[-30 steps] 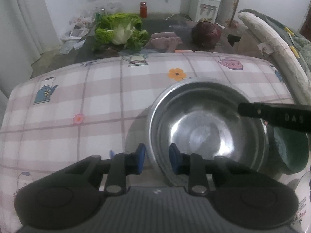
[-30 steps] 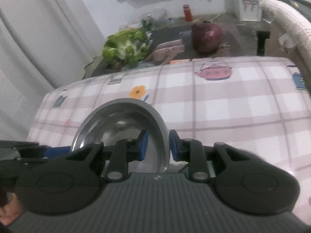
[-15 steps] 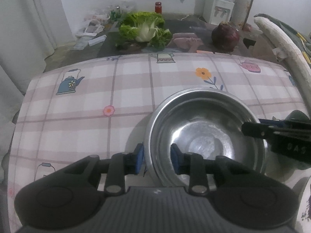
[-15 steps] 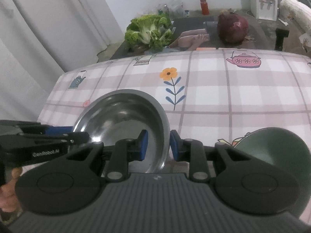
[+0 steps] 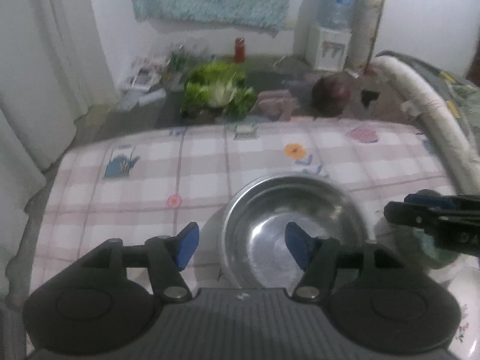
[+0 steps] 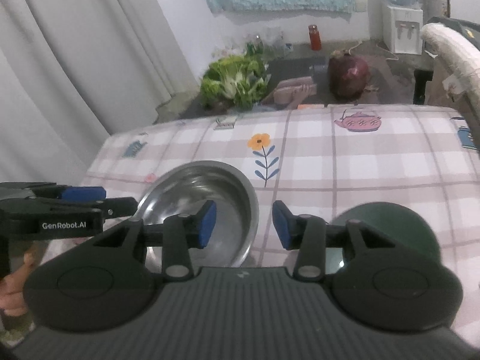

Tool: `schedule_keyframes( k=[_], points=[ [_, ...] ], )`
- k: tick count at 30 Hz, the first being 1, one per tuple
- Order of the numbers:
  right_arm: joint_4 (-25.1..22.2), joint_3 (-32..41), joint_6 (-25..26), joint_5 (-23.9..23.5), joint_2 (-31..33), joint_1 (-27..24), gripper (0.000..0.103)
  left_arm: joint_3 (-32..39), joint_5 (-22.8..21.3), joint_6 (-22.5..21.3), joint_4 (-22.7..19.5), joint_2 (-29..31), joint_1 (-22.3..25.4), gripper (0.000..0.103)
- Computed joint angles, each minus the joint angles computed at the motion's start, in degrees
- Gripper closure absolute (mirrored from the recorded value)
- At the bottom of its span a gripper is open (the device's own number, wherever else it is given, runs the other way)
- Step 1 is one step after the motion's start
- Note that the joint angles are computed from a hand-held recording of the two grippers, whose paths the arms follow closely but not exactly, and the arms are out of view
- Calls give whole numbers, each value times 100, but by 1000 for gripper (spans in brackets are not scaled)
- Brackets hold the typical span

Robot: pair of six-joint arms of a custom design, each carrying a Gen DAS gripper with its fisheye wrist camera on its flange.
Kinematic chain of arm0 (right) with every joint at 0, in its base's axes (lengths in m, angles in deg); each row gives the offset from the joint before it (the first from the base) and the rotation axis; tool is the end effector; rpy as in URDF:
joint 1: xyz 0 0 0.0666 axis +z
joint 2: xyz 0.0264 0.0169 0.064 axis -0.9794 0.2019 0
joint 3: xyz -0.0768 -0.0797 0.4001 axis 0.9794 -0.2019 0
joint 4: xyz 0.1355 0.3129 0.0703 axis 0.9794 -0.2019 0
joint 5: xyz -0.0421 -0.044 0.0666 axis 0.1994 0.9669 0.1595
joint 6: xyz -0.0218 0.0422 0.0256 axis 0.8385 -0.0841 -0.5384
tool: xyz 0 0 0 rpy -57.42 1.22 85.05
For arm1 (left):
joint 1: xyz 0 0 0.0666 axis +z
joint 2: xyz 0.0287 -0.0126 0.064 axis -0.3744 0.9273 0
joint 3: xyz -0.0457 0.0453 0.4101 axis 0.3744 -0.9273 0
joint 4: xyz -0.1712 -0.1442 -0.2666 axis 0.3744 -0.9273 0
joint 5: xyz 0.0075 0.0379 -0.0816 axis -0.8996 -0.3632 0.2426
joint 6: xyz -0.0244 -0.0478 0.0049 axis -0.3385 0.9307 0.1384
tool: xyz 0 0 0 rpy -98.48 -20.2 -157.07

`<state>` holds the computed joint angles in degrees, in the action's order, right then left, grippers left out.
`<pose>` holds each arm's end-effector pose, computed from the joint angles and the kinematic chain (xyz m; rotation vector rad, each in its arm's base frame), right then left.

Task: Organize plates and bowls
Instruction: 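Open the right gripper and lower it over the green bowl's rim, then close the right gripper on the green bowl's rim and lift it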

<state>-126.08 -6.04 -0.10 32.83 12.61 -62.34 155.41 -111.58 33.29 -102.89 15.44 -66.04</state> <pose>0.4105 0.1324 0.4252 -0.2828 2.3824 0.7351 0.3581 -0.3228 0.5034 -0.0364 2.5025 0.1561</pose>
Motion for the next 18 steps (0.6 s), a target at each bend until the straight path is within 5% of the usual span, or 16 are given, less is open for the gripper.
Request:
schedule_keyframes(
  k=[4,18],
  points=[
    [-110,-232,40,-281,-447,-389,61,260,22,-252,93,19,-236,26],
    [-674,-692,565,-646,-1001,-1863,61,1646,547,-975,182,1266,-808,24]
  ],
)
